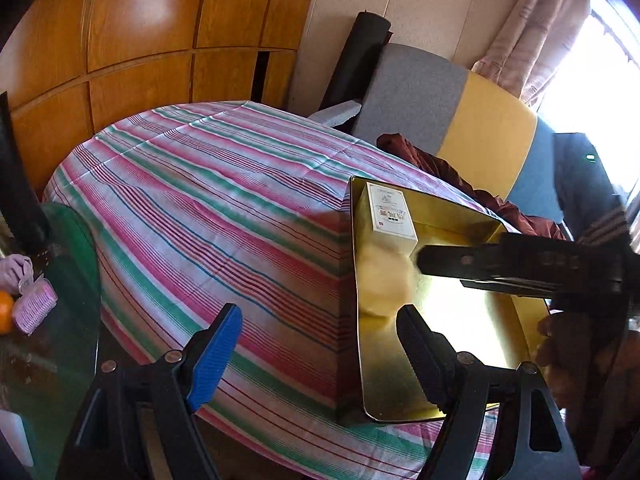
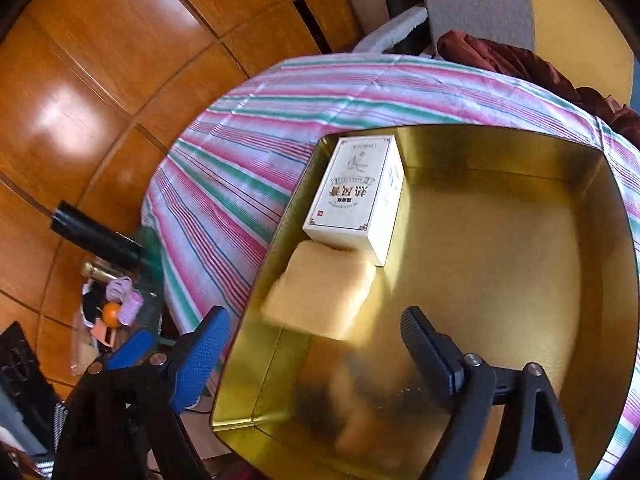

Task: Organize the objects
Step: 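Release the white box in the tray with the left gripper while the right gripper drops the sponge beside it, then grasp a second yellow sponge from the pile with the left gripper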

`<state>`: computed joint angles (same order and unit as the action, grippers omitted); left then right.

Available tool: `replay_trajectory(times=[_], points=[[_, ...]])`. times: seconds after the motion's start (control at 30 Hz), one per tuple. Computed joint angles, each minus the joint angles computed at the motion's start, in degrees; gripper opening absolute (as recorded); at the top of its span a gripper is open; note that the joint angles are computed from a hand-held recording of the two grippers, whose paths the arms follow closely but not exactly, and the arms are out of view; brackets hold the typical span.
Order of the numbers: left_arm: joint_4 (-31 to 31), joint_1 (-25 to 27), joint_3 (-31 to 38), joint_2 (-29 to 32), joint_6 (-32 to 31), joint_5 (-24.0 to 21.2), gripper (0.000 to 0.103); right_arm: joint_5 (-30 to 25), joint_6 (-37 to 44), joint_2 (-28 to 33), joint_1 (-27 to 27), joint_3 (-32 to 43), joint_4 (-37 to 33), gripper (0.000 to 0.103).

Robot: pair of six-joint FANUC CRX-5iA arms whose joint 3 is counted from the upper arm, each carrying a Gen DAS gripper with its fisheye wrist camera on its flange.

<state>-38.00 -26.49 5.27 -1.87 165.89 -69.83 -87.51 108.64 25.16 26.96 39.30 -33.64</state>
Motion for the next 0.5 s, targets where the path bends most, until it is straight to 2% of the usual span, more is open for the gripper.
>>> replay_trajectory(times=[0.27, 0.5], points=[[-0.58, -1.22, 1.58, 1.22, -1.64, 0.04, 0.08, 3.26, 2.31, -5.06, -6.32, -5.29, -0.86, 0.089], [0.18, -2.45, 5.11, 3.68, -6.62, 1.46, 0.08, 6.66, 2.12, -8.68, -13.31, -9.74, -0.33, 0.089]])
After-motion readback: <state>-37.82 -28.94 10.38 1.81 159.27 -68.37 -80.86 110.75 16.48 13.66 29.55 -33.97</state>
